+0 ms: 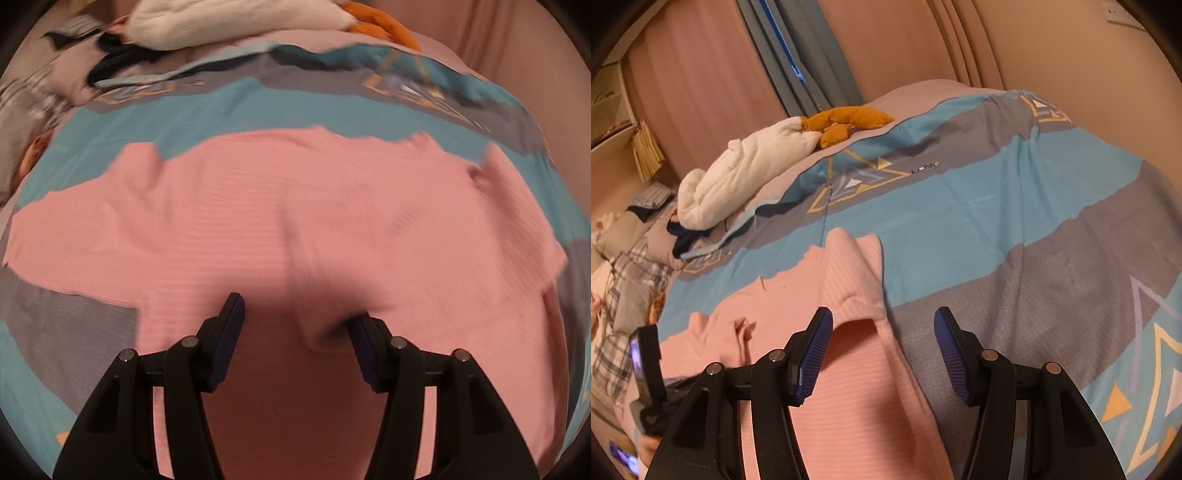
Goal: Fold small clothes
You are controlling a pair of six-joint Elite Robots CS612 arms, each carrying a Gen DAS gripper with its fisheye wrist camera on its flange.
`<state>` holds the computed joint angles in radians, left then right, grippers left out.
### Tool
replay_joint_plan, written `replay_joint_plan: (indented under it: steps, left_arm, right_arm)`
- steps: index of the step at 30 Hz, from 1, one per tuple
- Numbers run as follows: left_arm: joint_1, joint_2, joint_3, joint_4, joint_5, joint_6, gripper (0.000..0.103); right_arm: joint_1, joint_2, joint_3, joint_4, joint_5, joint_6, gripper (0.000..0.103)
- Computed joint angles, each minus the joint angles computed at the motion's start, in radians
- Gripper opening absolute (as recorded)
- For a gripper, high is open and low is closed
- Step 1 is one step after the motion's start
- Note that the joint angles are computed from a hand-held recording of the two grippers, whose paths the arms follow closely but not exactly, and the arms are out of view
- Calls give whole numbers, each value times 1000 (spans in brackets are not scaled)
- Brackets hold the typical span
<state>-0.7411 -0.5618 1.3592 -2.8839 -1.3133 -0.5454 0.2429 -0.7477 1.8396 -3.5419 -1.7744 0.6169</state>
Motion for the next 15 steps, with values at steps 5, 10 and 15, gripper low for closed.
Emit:
replay_joint_plan:
  steps: [5, 10, 15]
  left_arm:
    - [25, -12, 20, -14, 8, -87, 57]
    - [47, -27, 47, -40, -49, -131, 54]
    - [72, -17, 45, -119, -209, -140, 53]
  right_arm:
    - [-3, -2, 5, -1, -2, 13, 57]
    - [-3, -2, 5, -2, 1, 12, 57]
    - [-5, -2, 3, 6, 9, 13, 57]
